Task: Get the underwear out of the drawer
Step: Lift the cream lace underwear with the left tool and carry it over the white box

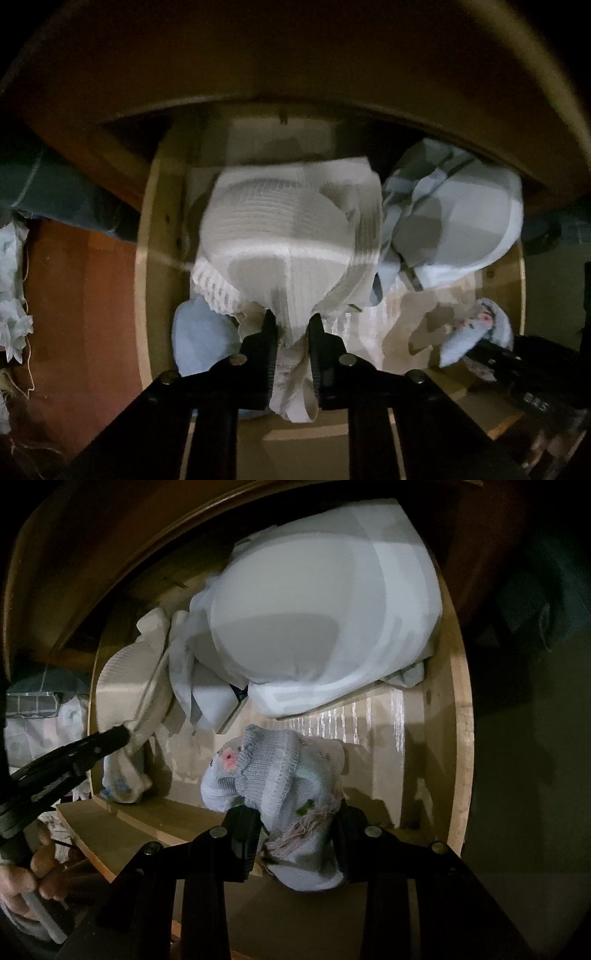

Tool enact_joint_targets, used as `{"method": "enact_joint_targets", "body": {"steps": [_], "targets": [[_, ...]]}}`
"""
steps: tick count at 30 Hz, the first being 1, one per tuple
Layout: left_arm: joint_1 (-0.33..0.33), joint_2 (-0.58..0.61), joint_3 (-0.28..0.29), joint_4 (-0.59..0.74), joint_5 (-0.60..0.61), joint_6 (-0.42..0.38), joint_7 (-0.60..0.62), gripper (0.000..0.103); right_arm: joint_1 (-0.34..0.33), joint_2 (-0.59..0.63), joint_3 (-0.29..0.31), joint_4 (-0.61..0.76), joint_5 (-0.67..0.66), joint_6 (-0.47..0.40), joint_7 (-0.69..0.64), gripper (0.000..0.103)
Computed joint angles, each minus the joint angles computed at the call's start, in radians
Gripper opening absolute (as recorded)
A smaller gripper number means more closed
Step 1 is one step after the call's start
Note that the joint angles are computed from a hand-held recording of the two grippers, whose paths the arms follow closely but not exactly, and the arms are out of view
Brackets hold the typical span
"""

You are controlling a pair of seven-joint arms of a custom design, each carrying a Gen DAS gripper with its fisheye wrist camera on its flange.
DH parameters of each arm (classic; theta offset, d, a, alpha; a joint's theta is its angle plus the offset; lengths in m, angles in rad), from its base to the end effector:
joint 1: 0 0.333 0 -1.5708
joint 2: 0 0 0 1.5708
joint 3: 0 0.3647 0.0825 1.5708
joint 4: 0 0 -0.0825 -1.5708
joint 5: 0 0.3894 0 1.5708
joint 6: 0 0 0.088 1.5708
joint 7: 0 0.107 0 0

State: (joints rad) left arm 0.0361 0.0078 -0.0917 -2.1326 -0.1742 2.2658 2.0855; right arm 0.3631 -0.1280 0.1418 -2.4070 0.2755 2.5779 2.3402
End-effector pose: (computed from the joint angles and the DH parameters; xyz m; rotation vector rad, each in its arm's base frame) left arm 0.5575 -0.0354 0.4617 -1.6236 2.6367 -0.2888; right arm 0.4393 0.2389 0.4372 -1.4694 2.4058 0.1662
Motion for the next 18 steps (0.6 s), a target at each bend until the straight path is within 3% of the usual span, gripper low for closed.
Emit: {"method": "enact_joint_targets", "body": {"steps": [18], "targets": [[-0.005, -0.093, 0.029, 0.021, -0.088, -0.085, 0.076, 0.012, 0.001, 0.003, 0.006, 0.005, -0.03, -0.014, 0.022, 0.032]]}}
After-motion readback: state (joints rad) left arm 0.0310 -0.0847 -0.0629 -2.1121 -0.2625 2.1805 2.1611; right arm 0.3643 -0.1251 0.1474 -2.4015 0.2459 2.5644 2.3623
